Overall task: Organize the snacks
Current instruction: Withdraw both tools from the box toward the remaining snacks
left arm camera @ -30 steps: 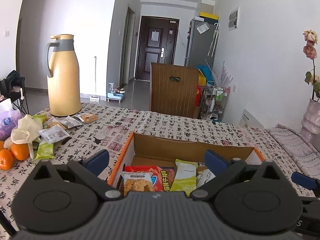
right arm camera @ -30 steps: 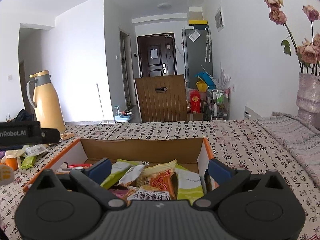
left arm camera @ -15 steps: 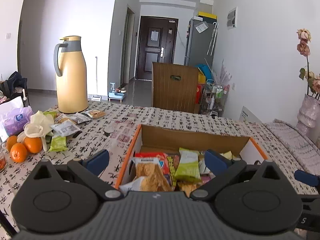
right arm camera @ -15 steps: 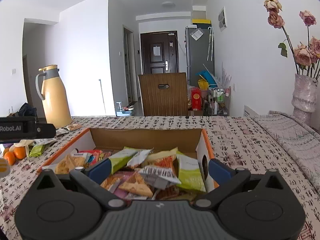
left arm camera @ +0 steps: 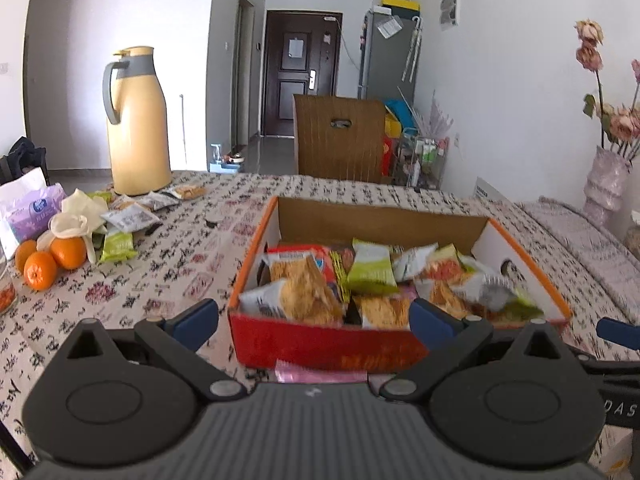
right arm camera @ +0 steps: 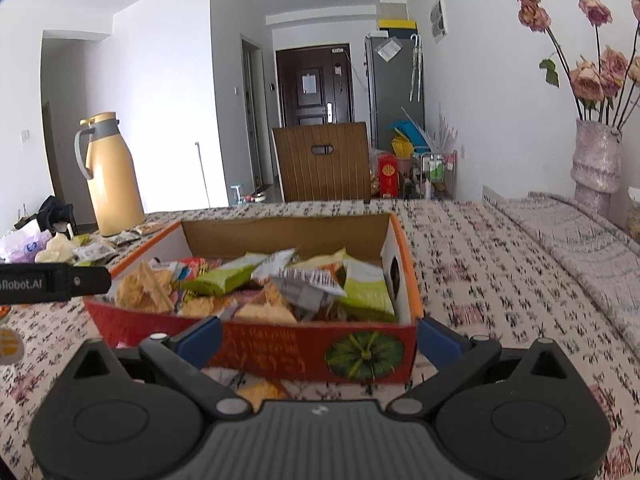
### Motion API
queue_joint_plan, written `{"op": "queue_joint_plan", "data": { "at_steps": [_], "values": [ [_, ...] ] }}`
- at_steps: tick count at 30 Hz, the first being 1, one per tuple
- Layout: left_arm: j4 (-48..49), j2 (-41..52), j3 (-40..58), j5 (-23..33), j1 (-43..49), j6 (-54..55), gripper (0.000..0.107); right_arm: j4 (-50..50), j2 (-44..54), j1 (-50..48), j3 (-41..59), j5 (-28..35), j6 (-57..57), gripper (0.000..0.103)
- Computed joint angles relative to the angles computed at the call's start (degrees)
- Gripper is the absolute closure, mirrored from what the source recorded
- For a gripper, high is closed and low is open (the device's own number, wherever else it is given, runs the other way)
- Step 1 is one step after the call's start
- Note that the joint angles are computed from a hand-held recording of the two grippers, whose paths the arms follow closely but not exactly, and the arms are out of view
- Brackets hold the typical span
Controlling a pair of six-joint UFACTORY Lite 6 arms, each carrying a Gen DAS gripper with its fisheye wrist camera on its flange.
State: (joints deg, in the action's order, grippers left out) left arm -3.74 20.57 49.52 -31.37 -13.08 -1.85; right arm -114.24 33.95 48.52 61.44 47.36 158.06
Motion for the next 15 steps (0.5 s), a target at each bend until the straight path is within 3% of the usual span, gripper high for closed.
{"op": "queue_joint_plan", "data": {
  "at_steps": [9,15],
  "values": [
    [4.4,-2.0,-8.1,-4.4,0.6,-2.1,0.004,2.4,-1.3,3.4,-5.0,0.2,2.6,0.0],
    [4.1,1.7,-10.2,-7.8,0.7,-1.3,0.004,3.5,-0.9,5.1,-7.6,-0.9,4.6,0.0]
  ]
}}
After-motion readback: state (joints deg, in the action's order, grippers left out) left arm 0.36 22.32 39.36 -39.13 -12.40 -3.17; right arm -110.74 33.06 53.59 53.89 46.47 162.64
